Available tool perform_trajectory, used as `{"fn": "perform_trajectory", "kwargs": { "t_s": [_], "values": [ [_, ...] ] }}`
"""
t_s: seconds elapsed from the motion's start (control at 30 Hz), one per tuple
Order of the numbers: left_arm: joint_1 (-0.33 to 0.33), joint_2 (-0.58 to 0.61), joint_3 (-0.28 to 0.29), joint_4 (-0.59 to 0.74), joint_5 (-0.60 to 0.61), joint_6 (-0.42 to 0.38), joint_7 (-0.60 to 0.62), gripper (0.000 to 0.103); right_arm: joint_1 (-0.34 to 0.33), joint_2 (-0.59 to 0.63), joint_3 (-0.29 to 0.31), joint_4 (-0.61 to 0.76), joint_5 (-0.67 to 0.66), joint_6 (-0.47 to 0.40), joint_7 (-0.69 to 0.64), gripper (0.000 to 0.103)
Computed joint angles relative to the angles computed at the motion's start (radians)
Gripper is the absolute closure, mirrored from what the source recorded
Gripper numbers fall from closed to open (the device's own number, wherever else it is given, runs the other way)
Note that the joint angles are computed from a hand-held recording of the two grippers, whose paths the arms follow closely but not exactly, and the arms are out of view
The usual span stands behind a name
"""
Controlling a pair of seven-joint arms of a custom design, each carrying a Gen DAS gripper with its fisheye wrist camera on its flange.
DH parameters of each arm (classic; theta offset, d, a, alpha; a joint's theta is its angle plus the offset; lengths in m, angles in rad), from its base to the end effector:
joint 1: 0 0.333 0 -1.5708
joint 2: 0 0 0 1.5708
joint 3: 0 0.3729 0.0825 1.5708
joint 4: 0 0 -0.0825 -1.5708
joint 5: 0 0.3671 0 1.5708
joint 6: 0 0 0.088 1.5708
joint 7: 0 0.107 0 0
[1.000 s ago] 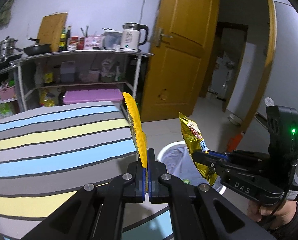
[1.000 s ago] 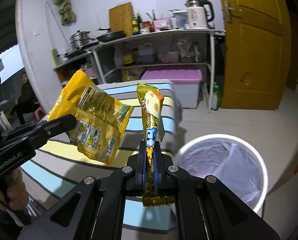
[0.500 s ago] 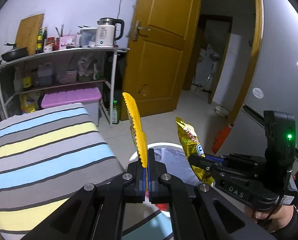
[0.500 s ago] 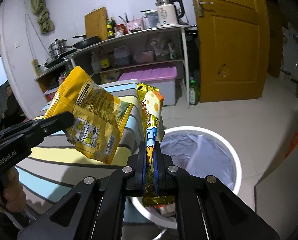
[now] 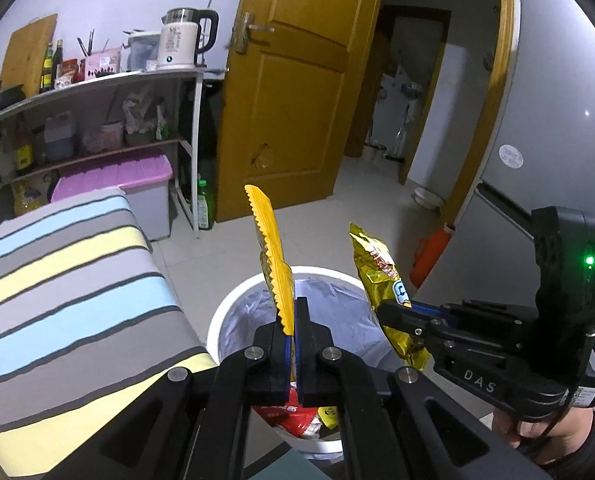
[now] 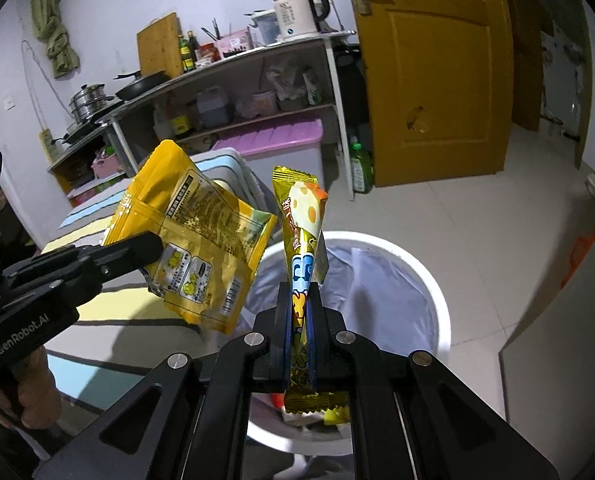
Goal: Collect trash
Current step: 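Open both grippers to drop the chip bag and strip packet into the bin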
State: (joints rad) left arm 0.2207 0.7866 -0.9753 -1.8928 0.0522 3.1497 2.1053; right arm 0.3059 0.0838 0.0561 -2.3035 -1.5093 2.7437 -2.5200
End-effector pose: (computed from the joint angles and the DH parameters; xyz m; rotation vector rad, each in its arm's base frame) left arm 0.5968 -0.3657 0.3754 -0.8729 2.5902 -1.3702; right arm 0.4702 0.2200 0.3918 -1.2704 2.0968 -0.7092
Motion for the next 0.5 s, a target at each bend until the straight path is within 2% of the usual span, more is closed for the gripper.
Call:
{"fn": "perform_trajectory", "kwargs": {
  "t_s": [0.1, 0.2, 0.23, 0.27, 0.5],
  "values": [
    [-0.036, -0.002, 0.038, 0.017, -0.003, -0.012, -0.006, 0.099, -0.005, 0.012, -0.005, -0.003, 0.034, 0.003, -0.027, 0.096],
    [-0.046, 0.007, 0.047, 0.033, -0.013, -0.033, 0.004, 0.088, -0.005, 0.023, -0.010, -0.003, 0.045, 0.005, -0.035, 0.079],
    [-0.048, 0.008, 0.049, 0.035, -0.019, -0.032, 0.008, 0.084, -0.006, 0.025, -0.012, -0.003, 0.043, 0.008, -0.034, 0.069],
    [-0.048, 0.008, 0.050, 0.032, -0.023, -0.027, 0.013, 0.084, -0.006, 0.026, -0.013, -0.004, 0.043, 0.009, -0.033, 0.065],
    [-0.015, 0.005, 0.028, 0.004, -0.018, 0.017, 0.017, 0.083, 0.003, 0.010, -0.009, -0.008, 0.050, -0.012, -0.037, 0.064]
  ]
}}
